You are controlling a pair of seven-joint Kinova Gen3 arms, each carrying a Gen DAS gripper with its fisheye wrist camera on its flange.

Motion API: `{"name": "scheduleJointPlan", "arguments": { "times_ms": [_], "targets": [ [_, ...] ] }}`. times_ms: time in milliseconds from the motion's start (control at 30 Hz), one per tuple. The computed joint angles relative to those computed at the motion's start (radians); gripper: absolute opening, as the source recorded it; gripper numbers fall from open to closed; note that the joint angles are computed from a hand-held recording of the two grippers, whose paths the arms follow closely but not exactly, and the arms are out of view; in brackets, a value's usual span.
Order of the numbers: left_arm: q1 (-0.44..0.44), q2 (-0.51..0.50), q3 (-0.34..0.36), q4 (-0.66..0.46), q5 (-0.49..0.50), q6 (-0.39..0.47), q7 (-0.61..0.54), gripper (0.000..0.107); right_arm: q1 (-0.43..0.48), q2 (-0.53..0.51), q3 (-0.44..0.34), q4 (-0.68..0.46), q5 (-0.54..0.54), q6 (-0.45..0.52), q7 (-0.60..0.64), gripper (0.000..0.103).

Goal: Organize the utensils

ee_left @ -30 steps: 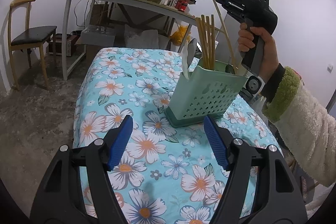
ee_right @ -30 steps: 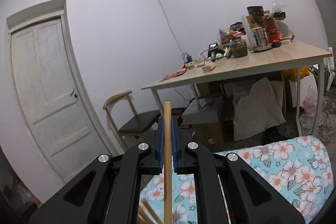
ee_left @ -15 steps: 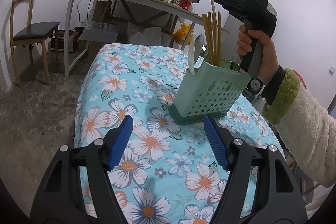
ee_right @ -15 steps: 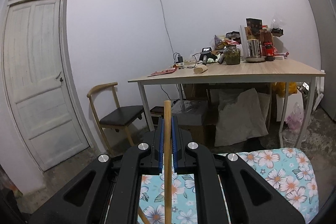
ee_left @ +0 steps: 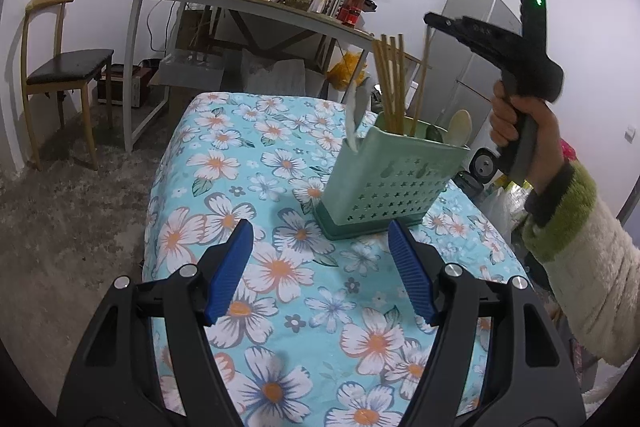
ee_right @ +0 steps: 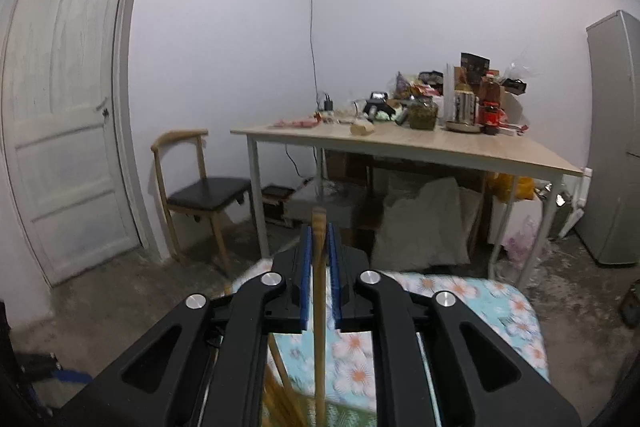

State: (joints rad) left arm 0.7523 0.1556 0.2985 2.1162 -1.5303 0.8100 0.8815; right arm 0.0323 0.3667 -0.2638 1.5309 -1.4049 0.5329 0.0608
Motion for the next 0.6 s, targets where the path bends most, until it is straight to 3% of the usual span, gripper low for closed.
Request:
{"name": "scheduleJointPlan", "arguments": {
  "times_ms": [67,167,333,433,600],
  "targets": [
    [0.008,0.003,0.007,-0.022,0.029,0.01,-0.035,0.066,0.026,-0.034,0.007,0.045,-0.01,0.002,-0.004,0.031],
    [0.031,0.01,0.012,-0.056,0.062,0.035,-0.083,0.067,0.062,-0.077,0.044,0.109,-0.061,0.061,0.008,0.033],
    [0.074,0.029,0.012,-0.132,0.138,0.085,-0.172,0.074,0.128,-0.148,0.146,0.219,-0.099,0.217,-0.05,0.038],
    [0.107,0.048,0.005,-0.187,0.185,0.132,-0.224,0.084,0.159,-0.183,0.211,0.282,-0.073,0.314,-0.093,0.045],
    [0.173,0.105,-0.017,-0.323,0.29,0.253,-0.325,0.092,0.196,-0.233,0.288,0.389,0.015,0.413,-0.126,0.065]
  ]
}}
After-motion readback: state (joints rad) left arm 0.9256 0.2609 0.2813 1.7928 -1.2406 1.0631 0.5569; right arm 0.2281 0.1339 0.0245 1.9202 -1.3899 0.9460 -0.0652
